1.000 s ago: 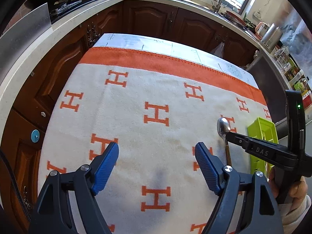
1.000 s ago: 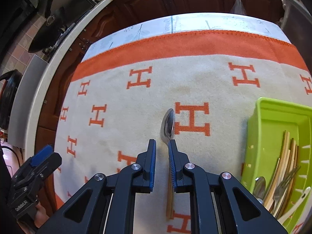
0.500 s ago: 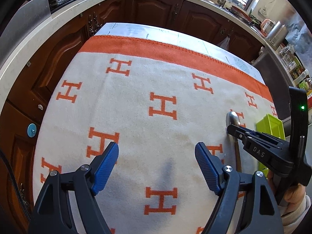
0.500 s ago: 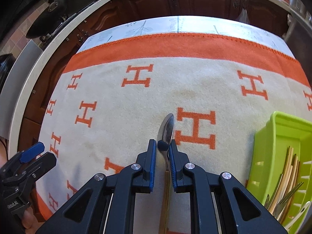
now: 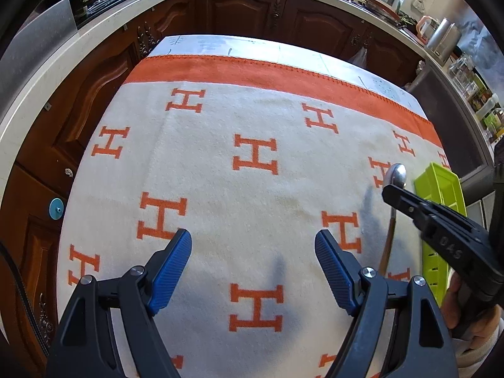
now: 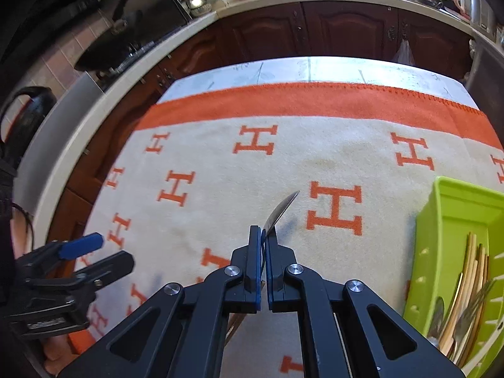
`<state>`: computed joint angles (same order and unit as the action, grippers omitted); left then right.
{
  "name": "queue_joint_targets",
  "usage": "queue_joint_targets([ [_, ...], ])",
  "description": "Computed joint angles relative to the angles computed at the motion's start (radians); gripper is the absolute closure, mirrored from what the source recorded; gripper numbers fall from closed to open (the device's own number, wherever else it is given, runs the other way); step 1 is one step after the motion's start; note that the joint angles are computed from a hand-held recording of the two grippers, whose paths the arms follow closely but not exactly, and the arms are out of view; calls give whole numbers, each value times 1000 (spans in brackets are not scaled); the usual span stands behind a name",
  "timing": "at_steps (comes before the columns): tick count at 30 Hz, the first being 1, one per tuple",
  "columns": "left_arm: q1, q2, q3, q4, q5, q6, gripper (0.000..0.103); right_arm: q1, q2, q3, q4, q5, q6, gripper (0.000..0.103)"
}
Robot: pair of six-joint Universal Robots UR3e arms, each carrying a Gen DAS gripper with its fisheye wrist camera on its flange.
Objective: Organize utensils
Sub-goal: 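Carry the wooden-handled spoon into the green tray and open the right tool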
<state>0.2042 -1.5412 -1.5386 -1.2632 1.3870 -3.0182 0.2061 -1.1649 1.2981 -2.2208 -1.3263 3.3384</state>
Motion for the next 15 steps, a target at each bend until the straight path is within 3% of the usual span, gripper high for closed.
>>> queue_joint_targets([
  [6,-50,35,23,-55,-7,7,24,-95,-257,186,38,120,-20,101],
  [11,-141,64,40,-86,2,-6,23,-201,-521,296,202,165,-106,101],
  [15,-223,83,58,-94,2,-42,9,-293,-690,324,384,159,-207,101],
])
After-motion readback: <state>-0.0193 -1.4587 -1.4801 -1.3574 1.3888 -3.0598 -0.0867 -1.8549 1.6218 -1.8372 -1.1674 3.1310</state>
